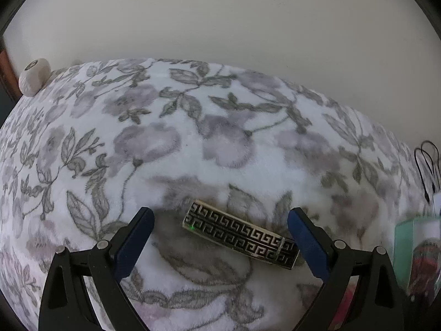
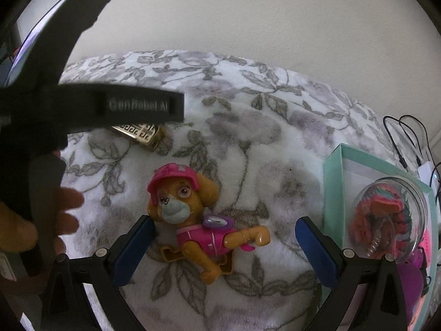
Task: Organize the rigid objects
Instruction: 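Grasp the gold patterned bar with the left gripper while the right grasps the dog figure, then carry the gold bar and dog figure into the tray and open both grippers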
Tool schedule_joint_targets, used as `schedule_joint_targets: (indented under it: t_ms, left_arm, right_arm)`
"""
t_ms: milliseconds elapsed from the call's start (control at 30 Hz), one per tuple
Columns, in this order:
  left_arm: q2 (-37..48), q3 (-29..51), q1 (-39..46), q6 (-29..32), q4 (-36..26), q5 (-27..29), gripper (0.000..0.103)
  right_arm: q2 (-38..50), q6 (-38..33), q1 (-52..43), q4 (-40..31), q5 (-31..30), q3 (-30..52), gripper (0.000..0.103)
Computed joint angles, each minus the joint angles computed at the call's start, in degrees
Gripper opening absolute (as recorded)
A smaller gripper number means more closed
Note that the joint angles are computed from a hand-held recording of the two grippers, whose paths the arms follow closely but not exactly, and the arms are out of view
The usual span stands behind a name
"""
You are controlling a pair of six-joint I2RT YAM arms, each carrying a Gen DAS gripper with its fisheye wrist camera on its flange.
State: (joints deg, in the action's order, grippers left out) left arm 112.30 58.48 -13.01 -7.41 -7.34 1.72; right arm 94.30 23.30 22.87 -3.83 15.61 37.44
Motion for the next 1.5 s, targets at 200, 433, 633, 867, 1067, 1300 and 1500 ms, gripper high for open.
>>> schedule_joint_targets:
  t_ms: [200,433,633,867,1067,1300,1500]
  left_arm:
    - [-2.2,-1.4,3.4,4.2,-3.6,4.5,0.098]
    - [-4.6,-4.8,4.4,7.3,-3.7,3.7,0.098]
    - [-6.2,-7.5,4.7,9.3,-2.7,2.3,0.098]
    - [-6.0,-8.6,3.9,9.4,0.7,1.0,0.092]
    - [-7.7,-9.9,2.3,10.3,2.4,2.1,0.060]
    - [-9.5,-11.6,1.6,10.7,3.0,4.2,0.029]
    - [-11.7,-14.4,1.5,12.5,3.6,5.5,0.024]
  right_arm:
    - [-0.6,0.6,1.1,0.4,0.9,-0.9,0.103]
    - [-0.8,1.2,1.7,0.1,1.8,-1.0,0.103]
    - [-1.9,1.4,1.4,1.0,1.9,-2.0,0.103]
    - [-1.4,1.8,2.1,1.5,4.2,-1.9,0.093]
    - [-2.0,2.1,1.3,3.8,1.7,-2.9,0.076]
    - [-3.5,3.1,1.5,4.9,1.5,-4.5,0.071]
    - [-6.6,4.2,2.6,4.6,1.5,-7.2,0.071]
